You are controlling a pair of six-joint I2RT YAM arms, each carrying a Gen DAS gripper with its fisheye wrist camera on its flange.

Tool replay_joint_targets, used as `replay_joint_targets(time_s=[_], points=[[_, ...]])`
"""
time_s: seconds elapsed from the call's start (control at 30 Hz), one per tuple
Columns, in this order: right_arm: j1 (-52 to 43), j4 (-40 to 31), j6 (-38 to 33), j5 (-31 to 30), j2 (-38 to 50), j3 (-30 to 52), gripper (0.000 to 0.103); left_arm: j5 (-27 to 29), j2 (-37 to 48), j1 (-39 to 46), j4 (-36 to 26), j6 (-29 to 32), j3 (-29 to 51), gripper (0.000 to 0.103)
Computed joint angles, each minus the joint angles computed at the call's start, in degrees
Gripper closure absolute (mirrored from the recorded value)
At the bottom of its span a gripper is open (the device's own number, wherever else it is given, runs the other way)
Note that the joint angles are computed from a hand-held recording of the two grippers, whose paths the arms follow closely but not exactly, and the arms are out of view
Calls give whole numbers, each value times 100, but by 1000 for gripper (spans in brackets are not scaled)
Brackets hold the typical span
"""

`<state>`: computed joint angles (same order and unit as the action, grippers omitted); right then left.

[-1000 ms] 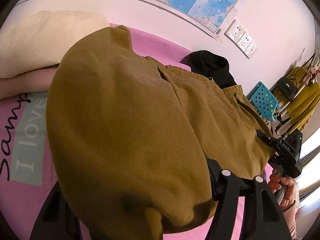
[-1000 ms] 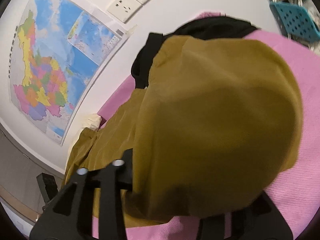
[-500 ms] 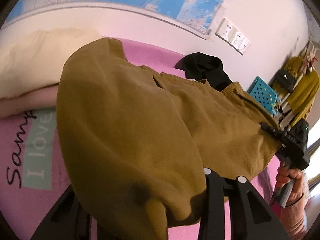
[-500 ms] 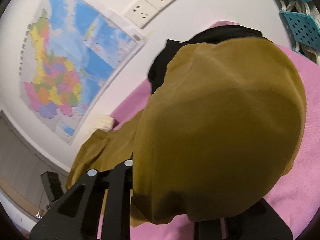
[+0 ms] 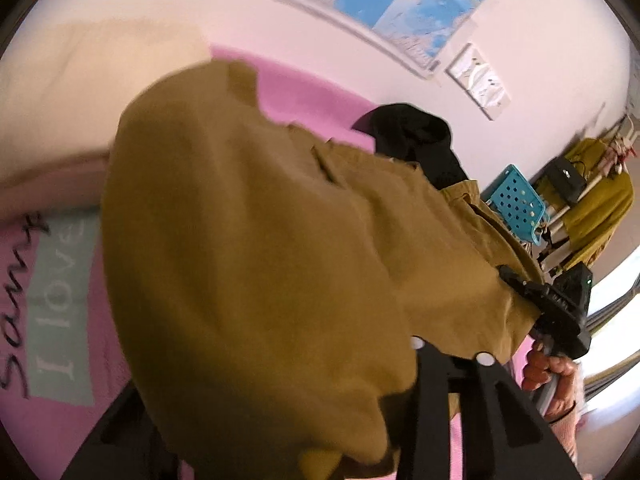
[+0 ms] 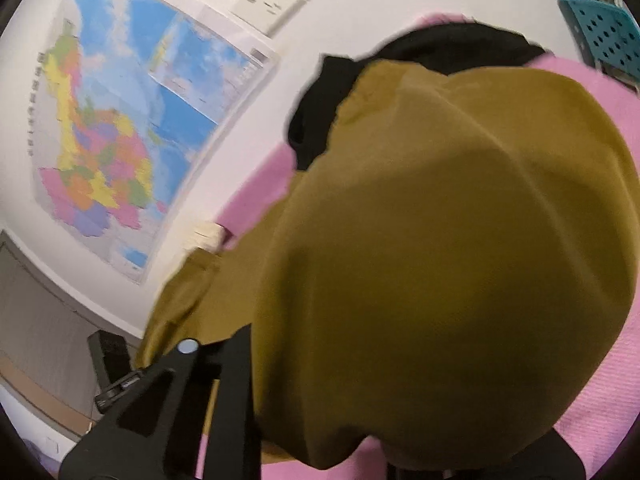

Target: Fold large clothes

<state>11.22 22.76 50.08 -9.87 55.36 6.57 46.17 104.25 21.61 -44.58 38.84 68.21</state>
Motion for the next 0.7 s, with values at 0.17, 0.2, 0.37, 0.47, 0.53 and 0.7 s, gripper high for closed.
replay_joint_targets(time_s=[0.17,0.2,0.37,0.47,0.53,0.7], points=[[291,-1479,-311,261,-1360,758,91,271,-393,24,-688,260,569,73],[317,-1639,-364,269,-1460,935,91,339,-389,38,-861,280,760,73],[454,-1916,-802,231,-1262,2020,91,788,-187,304,-1953,511,2225,73],[556,-1644,-975,164,-612,2678,91,998,-36,530,-2228,459,3030,73],[672,-1298,-1093,116,-13,3131,91,1059,29,677,-2047,194,3431,73],[1005,-331,-1195,-70,2010,4649,91,909,925,1013,-1748,-751,5307,73]])
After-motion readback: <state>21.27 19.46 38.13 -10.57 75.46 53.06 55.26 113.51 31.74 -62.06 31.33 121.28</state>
